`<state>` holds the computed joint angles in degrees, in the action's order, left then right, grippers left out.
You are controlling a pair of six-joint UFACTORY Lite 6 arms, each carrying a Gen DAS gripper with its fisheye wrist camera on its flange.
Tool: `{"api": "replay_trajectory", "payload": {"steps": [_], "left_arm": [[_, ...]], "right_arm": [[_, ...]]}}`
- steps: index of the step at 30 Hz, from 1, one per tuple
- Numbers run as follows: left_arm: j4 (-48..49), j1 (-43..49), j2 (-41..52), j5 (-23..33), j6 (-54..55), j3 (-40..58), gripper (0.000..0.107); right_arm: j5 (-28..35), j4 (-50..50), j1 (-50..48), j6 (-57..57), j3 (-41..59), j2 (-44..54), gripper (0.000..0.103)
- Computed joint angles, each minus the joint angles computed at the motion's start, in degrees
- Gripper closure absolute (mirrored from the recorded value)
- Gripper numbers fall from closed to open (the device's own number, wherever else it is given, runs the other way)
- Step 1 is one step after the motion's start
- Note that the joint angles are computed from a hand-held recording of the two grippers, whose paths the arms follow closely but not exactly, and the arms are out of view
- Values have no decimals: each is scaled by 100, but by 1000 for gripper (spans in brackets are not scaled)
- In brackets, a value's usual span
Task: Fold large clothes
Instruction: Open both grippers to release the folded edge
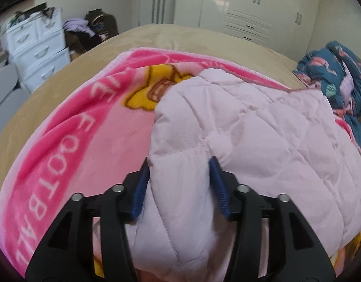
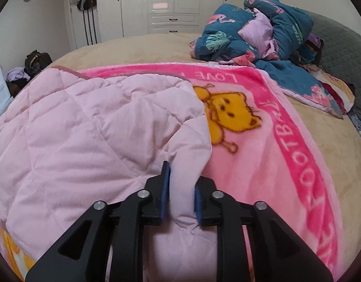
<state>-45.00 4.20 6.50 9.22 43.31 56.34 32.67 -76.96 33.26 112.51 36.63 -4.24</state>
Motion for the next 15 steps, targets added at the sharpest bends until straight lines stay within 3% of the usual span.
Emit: {"api": "replay_trajectory", "payload": {"steps": [2, 4, 6, 7, 9, 11, 14, 15], "left_arm": [[774, 17, -249, 65, -769, -98, 51], [1974, -117, -720, -84, -1899, -371, 40], [3088, -285, -1401, -178, -2907, -789, 30], [3362, -348, -1637, -194, -3188, -941, 27], [3191, -556, -2167, -8, -3165, -1251, 26], [2148, -671, -2549, 194, -2331, -1570, 23], [1155, -886, -2884, 400, -1636, -2068, 23], [1112, -1005, -2930, 356, -1715, -2202, 23]], "right_arm": [[408, 494, 200, -389, 21, -237, 65], [1308, 346, 878, -282, 55, -564, 45], [1927, 64, 1476, -213, 270, -643, 35], [1886, -65, 1627, -279, 445, -626, 35], [1089, -199, 1639, -599, 1108, -280, 35], [236, -23, 1449, -885, 1851, 299, 35], [-901, 1494, 1054, -2497, 3500, 1720, 36], [-962, 2058, 1023, -3097, 4100, 2256, 38]]}}
